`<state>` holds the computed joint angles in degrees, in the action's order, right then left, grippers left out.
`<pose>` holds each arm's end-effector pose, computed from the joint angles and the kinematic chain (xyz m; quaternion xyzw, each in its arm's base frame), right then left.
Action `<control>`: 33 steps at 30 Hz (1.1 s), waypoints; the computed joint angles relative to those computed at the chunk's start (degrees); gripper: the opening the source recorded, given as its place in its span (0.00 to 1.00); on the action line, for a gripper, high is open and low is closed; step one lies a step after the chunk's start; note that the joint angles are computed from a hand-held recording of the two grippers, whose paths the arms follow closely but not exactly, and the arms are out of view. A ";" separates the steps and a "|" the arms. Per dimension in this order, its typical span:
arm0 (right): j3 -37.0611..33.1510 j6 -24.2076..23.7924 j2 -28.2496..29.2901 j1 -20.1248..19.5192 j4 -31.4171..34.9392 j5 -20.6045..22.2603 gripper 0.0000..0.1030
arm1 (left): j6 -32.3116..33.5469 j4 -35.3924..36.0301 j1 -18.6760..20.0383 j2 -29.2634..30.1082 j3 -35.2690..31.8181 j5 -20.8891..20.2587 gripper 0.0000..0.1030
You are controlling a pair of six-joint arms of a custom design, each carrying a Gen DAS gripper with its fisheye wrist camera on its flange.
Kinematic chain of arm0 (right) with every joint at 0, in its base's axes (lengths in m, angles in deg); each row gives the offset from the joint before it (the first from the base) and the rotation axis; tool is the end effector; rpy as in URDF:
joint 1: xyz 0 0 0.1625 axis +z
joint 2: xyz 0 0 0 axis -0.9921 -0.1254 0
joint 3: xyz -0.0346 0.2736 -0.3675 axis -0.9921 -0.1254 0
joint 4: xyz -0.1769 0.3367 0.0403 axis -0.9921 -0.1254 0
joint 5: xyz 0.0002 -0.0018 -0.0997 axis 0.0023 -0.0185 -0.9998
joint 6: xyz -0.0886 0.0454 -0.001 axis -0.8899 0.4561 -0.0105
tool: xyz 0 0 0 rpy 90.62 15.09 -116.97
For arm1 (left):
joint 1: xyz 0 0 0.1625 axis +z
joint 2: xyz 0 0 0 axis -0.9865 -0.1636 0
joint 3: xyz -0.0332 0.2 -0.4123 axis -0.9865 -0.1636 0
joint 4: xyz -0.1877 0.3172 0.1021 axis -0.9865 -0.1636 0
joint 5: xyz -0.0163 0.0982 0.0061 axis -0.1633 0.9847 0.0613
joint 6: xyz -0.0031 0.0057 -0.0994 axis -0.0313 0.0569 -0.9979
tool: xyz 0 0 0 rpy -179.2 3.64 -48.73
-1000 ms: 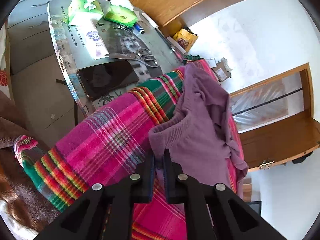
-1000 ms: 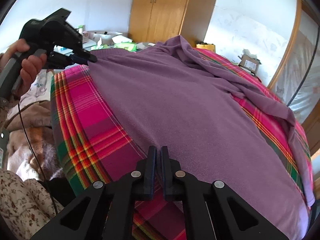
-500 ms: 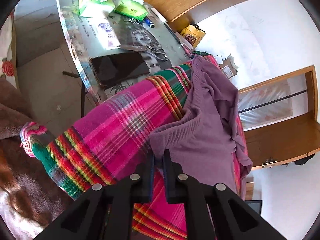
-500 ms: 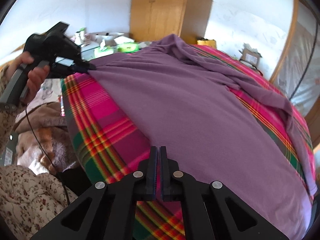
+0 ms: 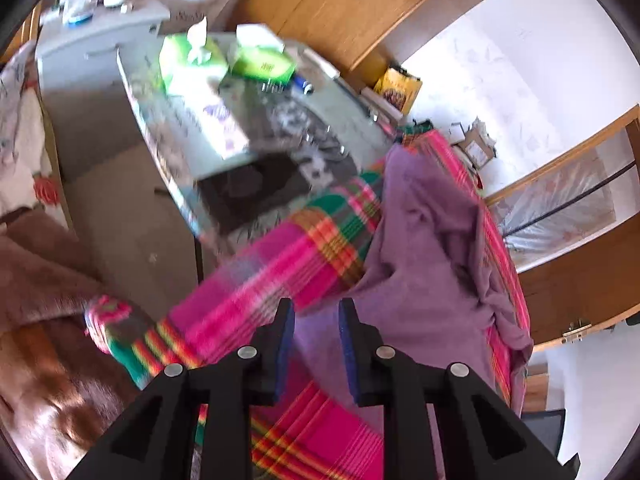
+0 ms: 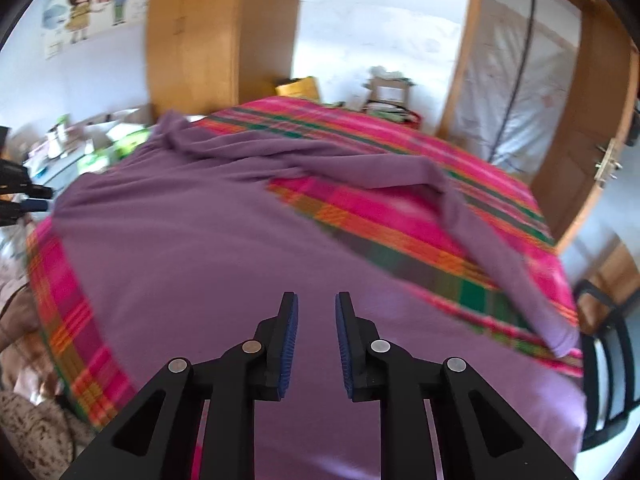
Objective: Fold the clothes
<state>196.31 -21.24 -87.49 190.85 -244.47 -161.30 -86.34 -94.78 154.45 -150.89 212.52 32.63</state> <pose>0.2029 -0.3854 0.0851 0.3005 -0.8332 0.3059 0.3491 0.0686 -0.4425 0.3607 -0.1860 0.8936 -0.3828 0.1428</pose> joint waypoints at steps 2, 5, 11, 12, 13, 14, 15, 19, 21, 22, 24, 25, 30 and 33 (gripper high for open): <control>-0.94 -0.90 -1.14 -0.64 1.11 -0.27 0.20 | 1.09 2.08 -0.61 0.75 -2.41 -0.42 0.30; -3.05 -2.92 -2.29 -1.08 4.12 -0.20 0.27 | 2.91 6.67 -1.41 2.94 -7.61 -1.96 0.32; -9.69 -10.36 -3.41 -0.72 13.05 2.66 0.36 | 8.45 13.63 -2.72 10.73 -19.23 -0.88 0.34; -11.18 -11.31 -3.29 -0.53 15.53 3.16 0.36 | 10.56 14.43 -2.97 12.29 -21.13 0.03 0.34; -12.88 -12.39 -3.05 -0.34 18.16 3.63 0.36 | 12.41 15.33 -3.23 13.58 -22.52 1.20 0.34; -14.23 -13.31 -2.81 -0.21 20.33 4.23 0.36 | 14.28 16.24 -3.48 14.87 -23.94 2.39 0.34; -15.48 -14.07 -2.43 -0.04 22.19 4.76 0.36 | 16.16 17.13 -3.72 16.17 -25.39 3.59 0.34; -21.82 -18.05 -0.51 0.63 31.00 6.81 0.36 | 30.47 22.46 -4.68 20.56 -30.40 5.73 0.34; -25.11 -20.42 1.09 1.50 32.25 5.75 0.36 | 35.57 25.35 -5.15 22.19 -32.44 6.90 0.34; -27.08 -21.53 1.25 1.92 34.31 5.73 0.36 | 38.21 26.29 -5.39 22.91 -33.31 7.39 0.34; -30.63 -21.78 1.03 2.68 38.18 5.99 0.36 | 47.08 22.22 -6.45 24.53 -33.40 10.54 0.34; -32.44 -21.99 0.69 3.01 40.43 6.24 0.36 | 52.17 19.44 -7.12 25.35 -33.15 12.83 0.34; -39.08 -24.39 -0.71 3.86 53.31 6.18 0.37 | 77.44 7.35 -8.56 26.49 -29.69 12.62 0.34; -38.96 -29.39 1.55 3.37 52.52 2.28 0.37 | 82.90 8.75 -8.24 26.71 -27.85 12.44 0.34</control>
